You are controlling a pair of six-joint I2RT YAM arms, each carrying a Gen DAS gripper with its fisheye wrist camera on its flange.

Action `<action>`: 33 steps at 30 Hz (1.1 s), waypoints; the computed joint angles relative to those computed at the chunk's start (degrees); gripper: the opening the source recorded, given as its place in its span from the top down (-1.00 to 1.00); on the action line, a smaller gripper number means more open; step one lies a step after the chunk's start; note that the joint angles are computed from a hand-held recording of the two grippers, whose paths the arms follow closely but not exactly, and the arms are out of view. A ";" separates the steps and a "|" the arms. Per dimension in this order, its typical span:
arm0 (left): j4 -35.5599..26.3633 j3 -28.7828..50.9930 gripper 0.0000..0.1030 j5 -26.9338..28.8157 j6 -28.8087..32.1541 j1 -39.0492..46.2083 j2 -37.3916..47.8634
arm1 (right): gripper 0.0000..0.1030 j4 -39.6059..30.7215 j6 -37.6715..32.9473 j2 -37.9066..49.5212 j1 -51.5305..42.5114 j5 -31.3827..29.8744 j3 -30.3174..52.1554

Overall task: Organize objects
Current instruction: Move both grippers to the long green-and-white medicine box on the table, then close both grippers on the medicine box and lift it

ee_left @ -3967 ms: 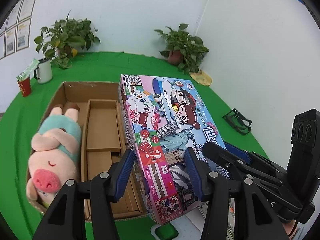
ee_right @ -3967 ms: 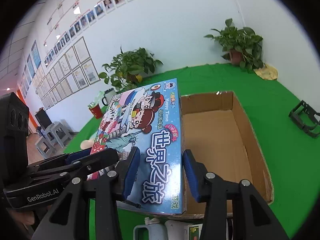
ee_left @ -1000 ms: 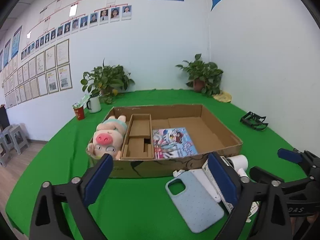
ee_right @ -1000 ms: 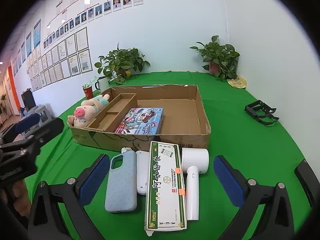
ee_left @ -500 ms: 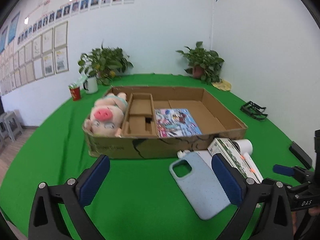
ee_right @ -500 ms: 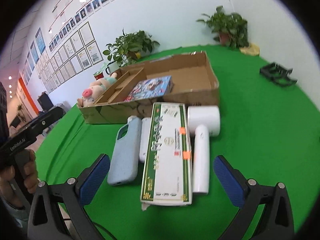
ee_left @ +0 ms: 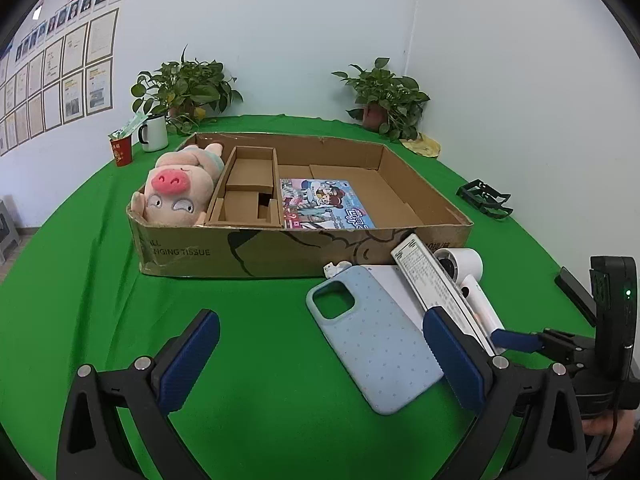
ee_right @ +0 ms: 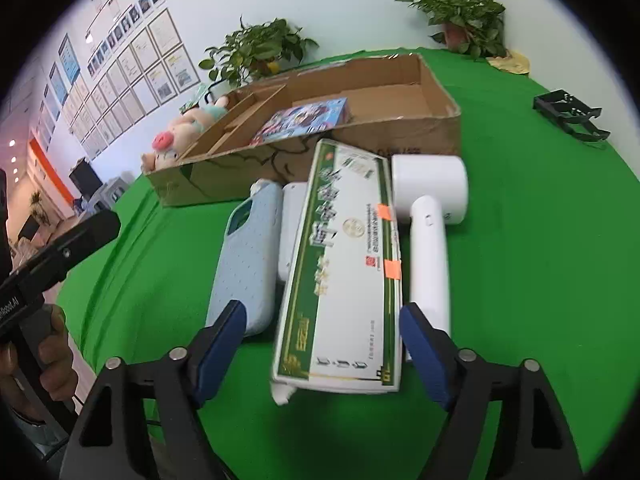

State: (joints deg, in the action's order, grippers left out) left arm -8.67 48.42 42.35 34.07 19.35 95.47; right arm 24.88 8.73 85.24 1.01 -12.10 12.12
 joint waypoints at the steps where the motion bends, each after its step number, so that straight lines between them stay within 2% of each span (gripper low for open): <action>1: -0.43 0.29 -0.99 0.15 0.31 0.19 0.26 | -0.29 0.08 0.40 0.79 0.58 -0.06 0.23; 8: -2.72 1.80 -0.99 1.07 1.37 1.10 1.93 | -0.28 0.73 1.70 1.25 1.53 1.01 0.29; 14: -3.54 2.21 -0.99 1.28 1.60 1.12 2.33 | -0.42 -0.02 3.81 4.70 -3.29 -5.06 2.34; 18: -3.54 2.15 -0.99 1.36 1.79 1.02 2.43 | -0.40 -0.98 4.05 8.32 -2.18 -5.46 4.42; 19: -3.28 1.84 -0.99 1.24 1.75 0.94 2.21 | -0.21 -0.68 4.49 8.64 -1.45 -4.54 4.33; 21: -3.01 1.92 -0.99 0.85 1.63 0.79 2.52 | -0.04 1.16 4.50 7.43 1.71 -0.50 2.91; 23: -3.30 2.02 -0.99 0.80 1.74 0.80 2.67 | 0.03 2.34 4.43 6.01 4.60 3.59 1.68; 26: -3.19 2.56 -0.99 0.83 1.39 1.02 3.17 | 0.09 4.05 4.43 3.66 5.65 5.85 -0.40; 28: -4.20 3.73 -0.99 1.22 1.21 1.15 4.13 | 0.16 3.80 3.98 0.77 6.54 7.96 -1.66; 30: -5.34 4.71 -0.99 1.62 1.20 1.24 4.84 | 0.35 2.13 2.70 -2.97 8.88 10.76 -2.54; 33: -7.86 6.60 -0.99 2.27 1.33 1.28 6.13 | 0.36 1.17 1.49 -5.15 14.80 16.41 -2.44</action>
State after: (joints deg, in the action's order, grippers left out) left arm -16.53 55.03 44.62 35.40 20.63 101.60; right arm 26.05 10.22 80.10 15.81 4.31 9.69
